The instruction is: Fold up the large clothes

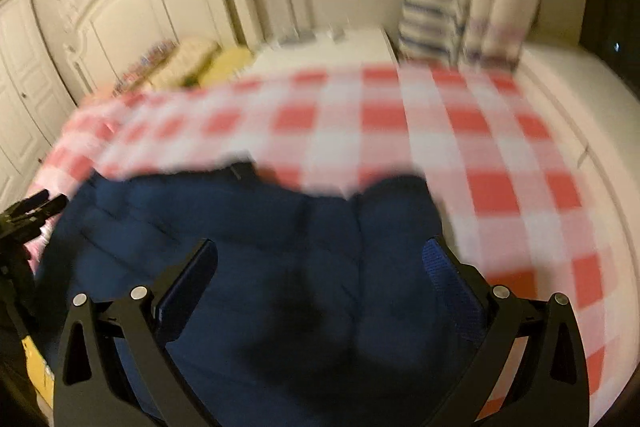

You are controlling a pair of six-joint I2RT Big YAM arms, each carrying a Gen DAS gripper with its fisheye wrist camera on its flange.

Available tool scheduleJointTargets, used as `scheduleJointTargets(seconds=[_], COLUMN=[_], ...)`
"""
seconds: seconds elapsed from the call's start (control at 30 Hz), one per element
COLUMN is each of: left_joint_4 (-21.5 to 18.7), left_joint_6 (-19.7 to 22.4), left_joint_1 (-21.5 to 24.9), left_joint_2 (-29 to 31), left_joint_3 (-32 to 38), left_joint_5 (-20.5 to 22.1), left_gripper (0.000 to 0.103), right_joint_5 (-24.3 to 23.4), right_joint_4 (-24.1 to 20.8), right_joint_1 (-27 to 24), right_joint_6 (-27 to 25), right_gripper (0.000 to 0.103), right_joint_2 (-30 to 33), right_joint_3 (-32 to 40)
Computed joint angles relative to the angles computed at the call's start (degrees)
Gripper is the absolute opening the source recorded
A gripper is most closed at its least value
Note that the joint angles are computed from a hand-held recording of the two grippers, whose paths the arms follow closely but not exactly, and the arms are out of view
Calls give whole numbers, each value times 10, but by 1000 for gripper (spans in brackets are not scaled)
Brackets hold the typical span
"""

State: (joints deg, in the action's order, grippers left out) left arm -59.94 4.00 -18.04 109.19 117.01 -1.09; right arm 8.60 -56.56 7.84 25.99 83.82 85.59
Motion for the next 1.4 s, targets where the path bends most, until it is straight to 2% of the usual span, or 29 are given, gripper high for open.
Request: scheduleJointTargets(seconds=[0.07,0.13,0.23,0.4,0.53,0.67,0.83,0.9,0.93,0.97,1.0,1.03,1.1,1.2,1.33,1.4], left_joint_4=[-10,-16,-31,-32,-43,-42,-44,-24,5,41,60,80,114,144,140,125], left_joint_6=[-8,-23,-30,-44,-54,-66,-77,-86,-92,-94,-94,-95,-73,2,23,33], left_joint_1=[3,5,9,15,20,24,22,15,8,3,2,1,-13,-54,-84,-94], left_joint_2=[10,17,24,26,33,33,33,19,-1,-28,-45,-67,-108,-139,-143,-125], left_joint_3=[5,15,22,22,33,31,33,16,-11,-44,-62,-83,-119,-146,-172,-184], left_joint_5=[7,1,13,26,43,52,31,-22,-68,-96,-95,-74,-42,-76,-71,-89], left_gripper=[98,101,101,101,101,101,101,101,99,99,99,100,100,101,101,101], right_joint_5=[-17,-10,-8,-31,-56,-59,-54,-40,4,41,77,91,94,112,124,116], right_joint_4=[30,29,28,69,78,86,78,57,31,16,7,9,26,23,8,-24], right_joint_1=[-5,-3,-2,-11,-20,-20,-18,-15,-4,7,20,31,60,110,152,160], right_joint_6=[12,15,12,28,39,43,41,43,54,59,60,54,24,-33,-53,-58], right_gripper=[99,99,99,99,99,99,99,98,98,98,98,98,98,98,98,98], right_joint_2=[-5,-2,3,-15,-15,-18,-15,-11,-9,-10,-14,-21,-35,-28,-2,30], right_joint_3=[-29,-27,-25,-56,-59,-64,-59,-46,-32,-24,-17,-13,-3,31,46,50])
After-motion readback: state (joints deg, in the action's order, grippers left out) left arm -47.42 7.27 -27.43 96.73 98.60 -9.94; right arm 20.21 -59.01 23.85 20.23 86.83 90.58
